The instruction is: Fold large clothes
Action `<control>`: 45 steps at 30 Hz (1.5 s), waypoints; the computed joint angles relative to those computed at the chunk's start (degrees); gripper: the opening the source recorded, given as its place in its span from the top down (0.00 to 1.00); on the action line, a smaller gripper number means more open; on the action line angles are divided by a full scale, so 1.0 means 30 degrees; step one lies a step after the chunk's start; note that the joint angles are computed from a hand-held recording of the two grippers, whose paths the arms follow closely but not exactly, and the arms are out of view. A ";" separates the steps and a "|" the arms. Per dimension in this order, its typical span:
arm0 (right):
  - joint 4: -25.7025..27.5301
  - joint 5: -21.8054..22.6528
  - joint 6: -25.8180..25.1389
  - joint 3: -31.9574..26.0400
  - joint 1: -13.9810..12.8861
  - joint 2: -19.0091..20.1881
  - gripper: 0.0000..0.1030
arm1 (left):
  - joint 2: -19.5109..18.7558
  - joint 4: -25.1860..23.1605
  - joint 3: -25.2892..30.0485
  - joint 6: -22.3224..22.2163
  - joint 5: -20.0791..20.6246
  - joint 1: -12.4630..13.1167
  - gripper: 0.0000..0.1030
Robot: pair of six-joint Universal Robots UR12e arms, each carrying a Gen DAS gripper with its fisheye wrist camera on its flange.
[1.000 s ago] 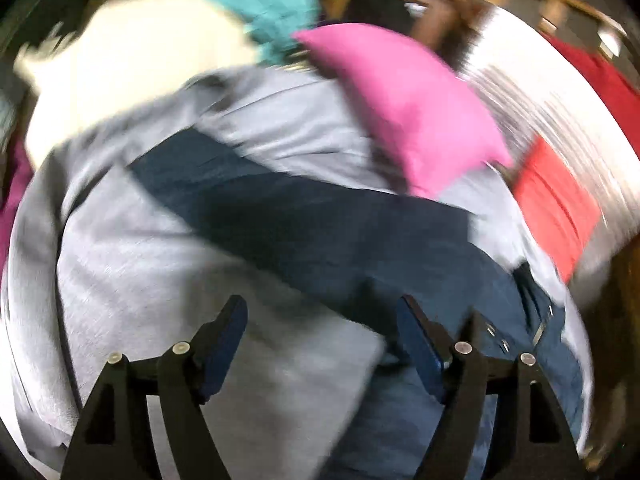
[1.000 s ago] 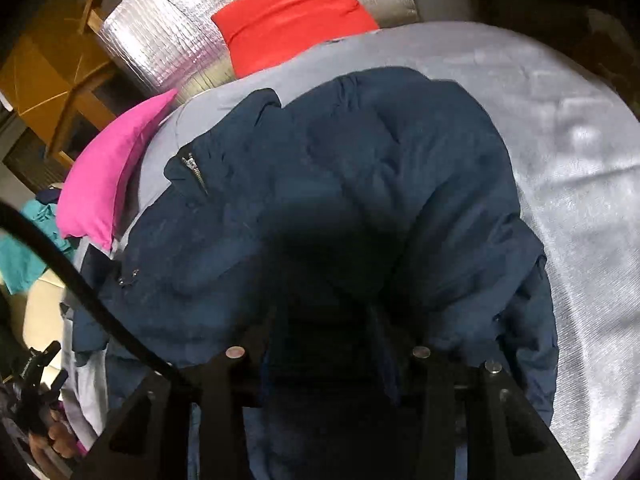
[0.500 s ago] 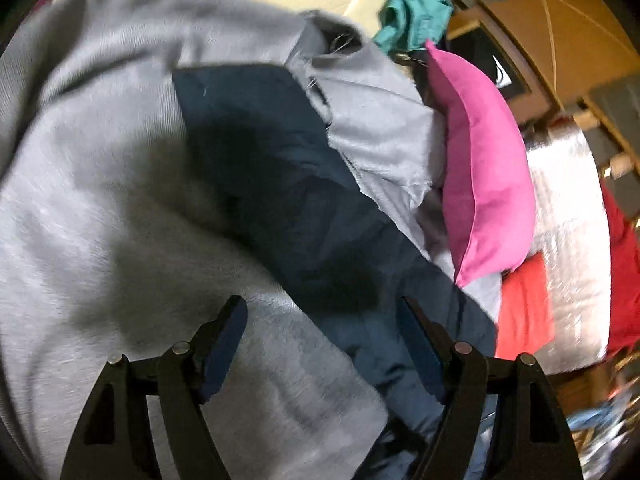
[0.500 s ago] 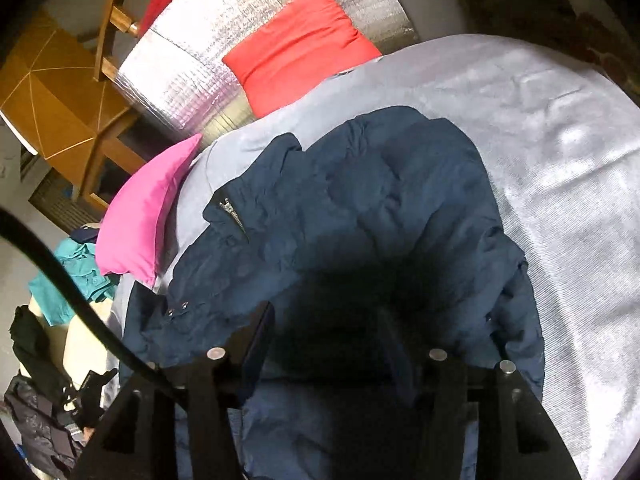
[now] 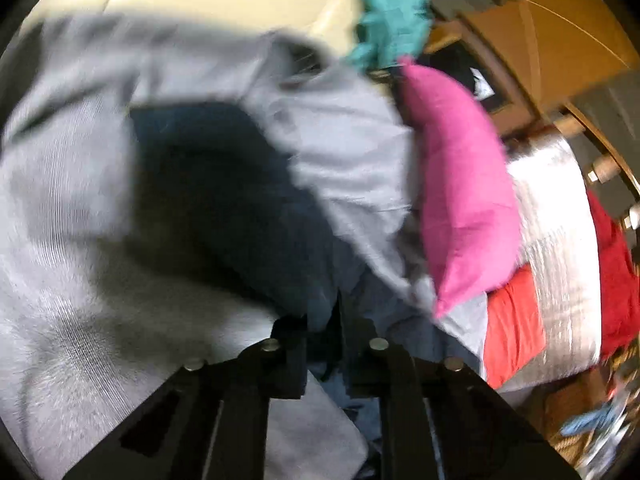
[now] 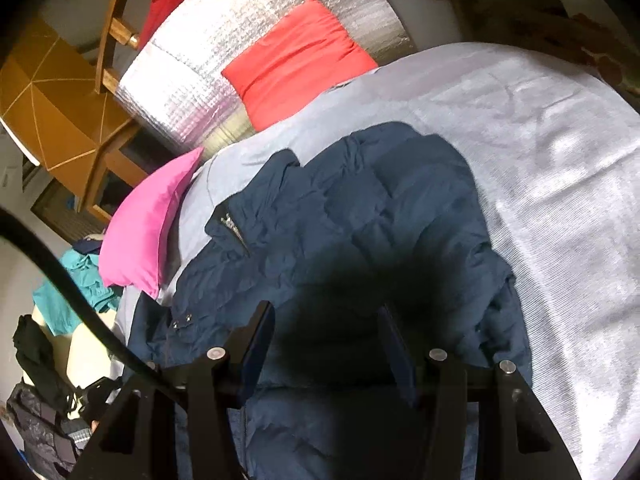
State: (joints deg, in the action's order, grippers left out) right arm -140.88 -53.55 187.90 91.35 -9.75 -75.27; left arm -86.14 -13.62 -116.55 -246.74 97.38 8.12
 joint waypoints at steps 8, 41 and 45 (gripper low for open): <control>-0.0871 0.0281 0.1168 0.0268 -0.0451 -0.0178 0.44 | -0.1120 0.1232 0.3395 0.7431 0.3107 -0.3692 0.90; -0.0539 0.1826 0.1848 0.0218 -0.1200 -0.0133 0.30 | -0.2255 -0.2723 0.4685 1.0640 -0.6364 -0.5438 0.20; -0.0304 0.1574 0.1446 0.0173 -0.0940 -0.0092 0.30 | -0.2385 -0.1073 0.3785 0.7196 -0.7419 -0.4416 0.20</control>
